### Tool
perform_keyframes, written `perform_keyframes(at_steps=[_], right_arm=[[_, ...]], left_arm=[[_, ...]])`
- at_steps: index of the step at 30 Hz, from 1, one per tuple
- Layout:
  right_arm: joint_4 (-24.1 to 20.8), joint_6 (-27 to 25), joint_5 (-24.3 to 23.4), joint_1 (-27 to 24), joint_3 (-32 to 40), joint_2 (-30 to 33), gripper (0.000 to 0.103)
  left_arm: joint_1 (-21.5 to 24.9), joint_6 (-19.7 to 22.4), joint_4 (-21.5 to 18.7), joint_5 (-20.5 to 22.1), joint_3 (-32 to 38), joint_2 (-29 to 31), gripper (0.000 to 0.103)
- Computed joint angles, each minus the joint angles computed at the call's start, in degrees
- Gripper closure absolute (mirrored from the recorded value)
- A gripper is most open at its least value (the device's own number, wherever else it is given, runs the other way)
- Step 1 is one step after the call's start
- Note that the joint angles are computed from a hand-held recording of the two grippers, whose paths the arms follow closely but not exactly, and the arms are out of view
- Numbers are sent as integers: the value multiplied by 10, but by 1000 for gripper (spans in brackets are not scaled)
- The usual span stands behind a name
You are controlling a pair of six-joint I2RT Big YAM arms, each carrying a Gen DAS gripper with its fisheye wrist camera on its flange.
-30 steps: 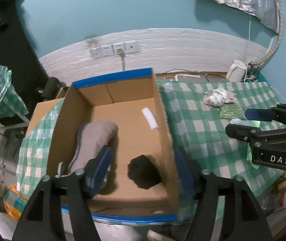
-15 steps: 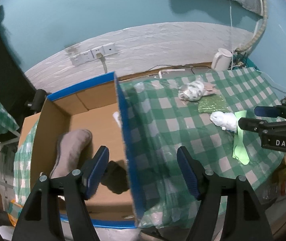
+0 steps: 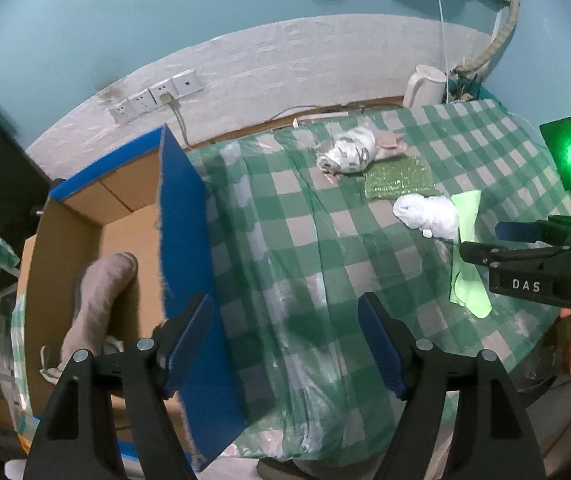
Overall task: Organize soft objects
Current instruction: 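Move both grippers back over the bed toward the light-green cloth, then grasp the light-green cloth with the right gripper and lift it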
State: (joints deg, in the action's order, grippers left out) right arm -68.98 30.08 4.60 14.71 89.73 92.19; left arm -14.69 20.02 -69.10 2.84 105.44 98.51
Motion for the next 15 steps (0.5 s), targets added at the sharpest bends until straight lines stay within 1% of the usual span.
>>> perform_keyframes(at_steps=[5, 8, 11, 15], right_arm=[[11, 12, -20, -3, -19, 8, 42], [15, 21, -19, -2, -25, 15, 42], [22, 30, -30, -5, -34, 19, 42], [31, 33, -25, -9, -42, 20, 42]], left_arm=[[-10, -9, -11, -6, 0, 18, 27], [-15, -6, -12, -14, -4, 22, 27], [-19, 0, -11, -21, -9, 23, 27], [-22, 1, -14, -23, -7, 27, 27]])
